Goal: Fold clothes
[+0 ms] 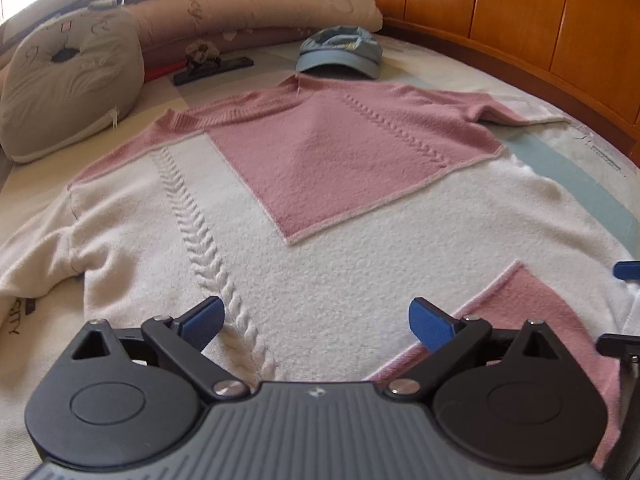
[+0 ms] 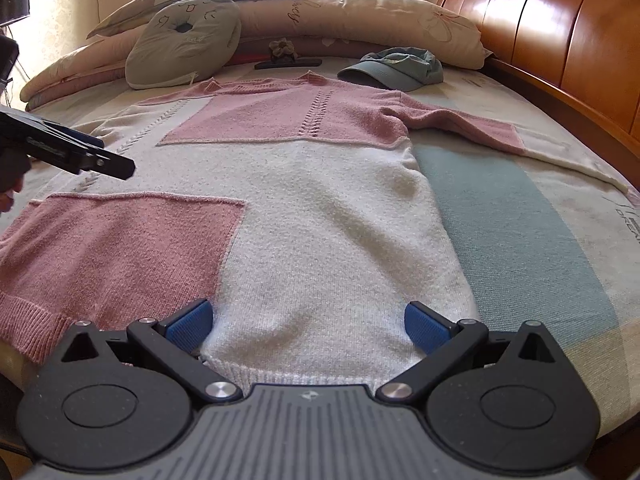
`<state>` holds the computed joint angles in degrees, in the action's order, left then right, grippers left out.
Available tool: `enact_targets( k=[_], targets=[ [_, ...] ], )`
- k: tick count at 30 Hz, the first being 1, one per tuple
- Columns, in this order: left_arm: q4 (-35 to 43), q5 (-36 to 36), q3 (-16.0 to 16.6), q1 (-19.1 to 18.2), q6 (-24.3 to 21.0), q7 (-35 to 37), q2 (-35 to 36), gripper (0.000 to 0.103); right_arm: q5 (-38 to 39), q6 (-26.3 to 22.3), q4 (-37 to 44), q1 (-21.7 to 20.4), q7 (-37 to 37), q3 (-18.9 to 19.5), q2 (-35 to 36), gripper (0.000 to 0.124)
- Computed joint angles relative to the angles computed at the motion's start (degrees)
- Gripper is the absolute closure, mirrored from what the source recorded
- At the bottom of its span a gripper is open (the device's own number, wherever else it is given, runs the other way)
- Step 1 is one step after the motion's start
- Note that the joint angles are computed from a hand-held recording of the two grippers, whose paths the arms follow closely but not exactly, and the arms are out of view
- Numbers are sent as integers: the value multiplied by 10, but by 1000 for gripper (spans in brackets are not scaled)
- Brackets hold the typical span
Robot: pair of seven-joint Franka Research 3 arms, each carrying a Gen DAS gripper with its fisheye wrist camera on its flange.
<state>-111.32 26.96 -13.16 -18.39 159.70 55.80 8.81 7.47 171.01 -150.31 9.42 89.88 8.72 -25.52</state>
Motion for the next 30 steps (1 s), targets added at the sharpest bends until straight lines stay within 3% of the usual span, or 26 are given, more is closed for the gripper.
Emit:
enact_targets(
  k=[2, 4, 6, 9, 11, 13, 16, 18, 19, 23, 26, 28, 30],
  targets=[
    [-8, -24, -5, 11, 26, 25, 3, 3, 8, -25, 14, 1, 9, -6, -5, 21],
    [-15, -73, -18, 28, 42, 85, 2, 3, 20, -12, 36, 15, -6, -25, 9, 21],
    [-25, -110, -26, 37, 57, 126, -2, 3, 9, -8, 80, 2, -11, -20, 44, 21],
    [-43, -158, -34, 46, 86, 173, -7, 2, 14, 2, 172, 15, -45, -38, 132, 21],
    [-42, -158, -29, 42, 86, 182, -7, 2, 76, 4, 232, 50, -98, -65, 194, 21],
    [-50, -165, -27, 41, 98, 183, -10, 2, 113, -3, 281, 54, -116, -67, 247, 21],
    [-59, -168, -25, 39, 110, 190, -13, 2, 32, -12, 300, 50, -18, -75, 287, 21],
    [-59, -164, -23, 37, 110, 189, -13, 2, -81, 18, 257, 52, 55, -89, 265, 21],
    [-59, -160, -21, 35, 109, 184, -14, 2, -103, 24, 231, 47, 66, -87, 245, 21],
    [-56, -123, -11, 22, 97, 152, -17, 2, -108, 35, 132, 15, 56, -61, 158, 21],
    [-59, -127, -19, 21, 91, 162, -26, 2, -183, 24, 100, -67, 130, 17, 110, 21],
    [-65, -124, -22, 17, 95, 166, -32, 2, -164, 9, 98, -54, 130, 17, 93, 21],
    [-72, -120, -24, 14, 102, 171, -39, 2, -130, 46, 90, -16, 87, -3, 92, 21]
  ],
)
